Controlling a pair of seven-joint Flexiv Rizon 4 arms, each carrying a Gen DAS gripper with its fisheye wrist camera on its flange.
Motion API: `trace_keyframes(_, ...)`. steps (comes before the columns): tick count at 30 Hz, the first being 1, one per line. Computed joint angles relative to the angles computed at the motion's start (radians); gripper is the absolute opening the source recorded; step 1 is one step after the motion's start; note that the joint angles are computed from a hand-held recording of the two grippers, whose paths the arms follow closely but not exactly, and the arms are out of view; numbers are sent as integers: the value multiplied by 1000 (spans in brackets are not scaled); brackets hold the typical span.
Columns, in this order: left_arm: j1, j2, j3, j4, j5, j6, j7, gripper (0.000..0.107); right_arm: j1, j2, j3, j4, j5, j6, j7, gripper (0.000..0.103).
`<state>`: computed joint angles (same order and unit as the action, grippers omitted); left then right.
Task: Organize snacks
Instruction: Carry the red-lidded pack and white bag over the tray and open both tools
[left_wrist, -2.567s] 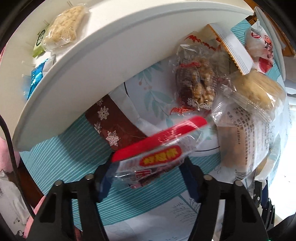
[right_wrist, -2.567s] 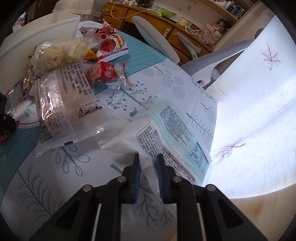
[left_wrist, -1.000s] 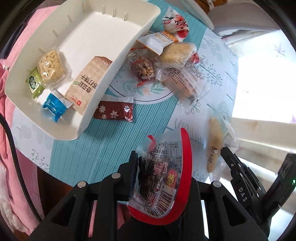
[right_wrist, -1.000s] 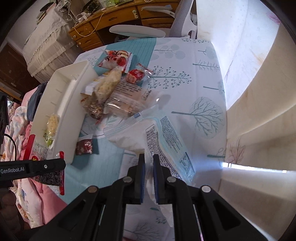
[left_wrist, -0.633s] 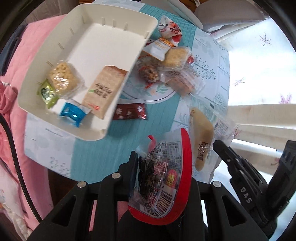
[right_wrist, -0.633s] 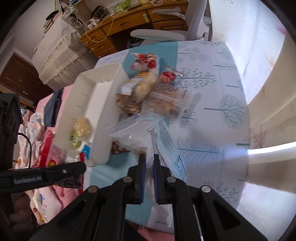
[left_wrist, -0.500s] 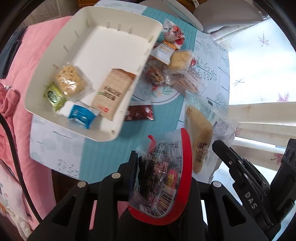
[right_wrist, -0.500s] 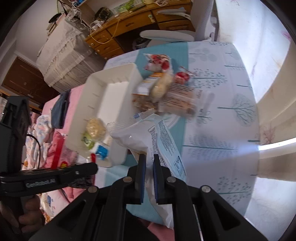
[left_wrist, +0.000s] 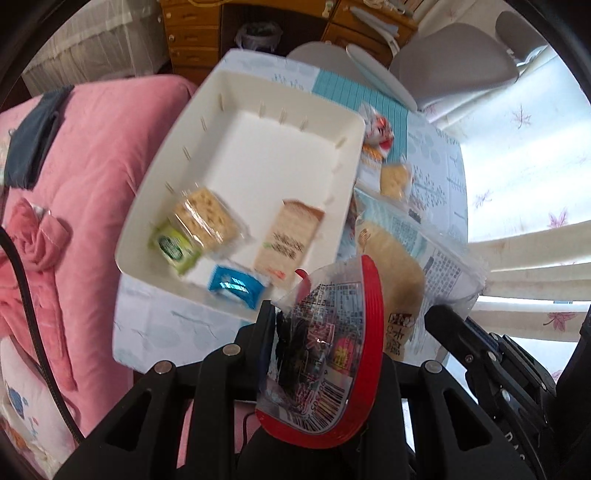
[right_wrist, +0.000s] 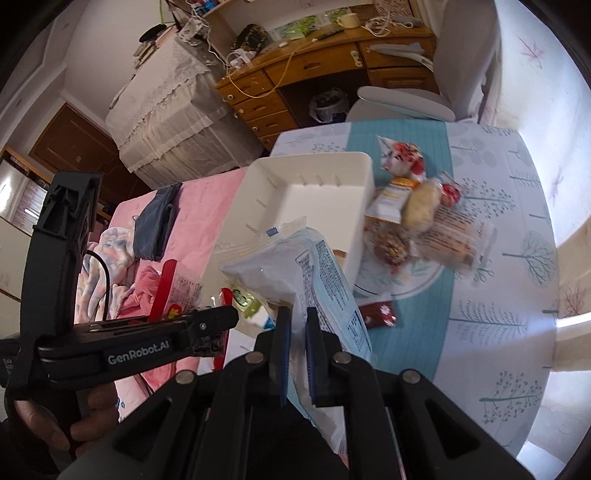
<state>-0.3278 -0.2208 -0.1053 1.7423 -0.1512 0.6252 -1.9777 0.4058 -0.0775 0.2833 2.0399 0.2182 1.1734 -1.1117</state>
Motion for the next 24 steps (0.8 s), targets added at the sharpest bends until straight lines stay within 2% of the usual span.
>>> trace_keyframes(11,58,11,26,30,16,107,160,23,67,-97,-9,-18,-171,205,213,8)
trace_keyframes(19,82,-5,40,35,42,147,221,25,129,-125,-84,22,-383,344,446,8)
trace_keyframes(20,85,-4,40,42,36,156,228,28,138,-124,-99,26,-416,347,473,8)
trace_keyframes(22,90,1,41,59,24,182,237,52,151,-123,-121,32,-471,345,529,8)
trace_keyframes(24,93,6,40,73,10,201,242,66,146,-123,-117,34,-496,332,562,8)
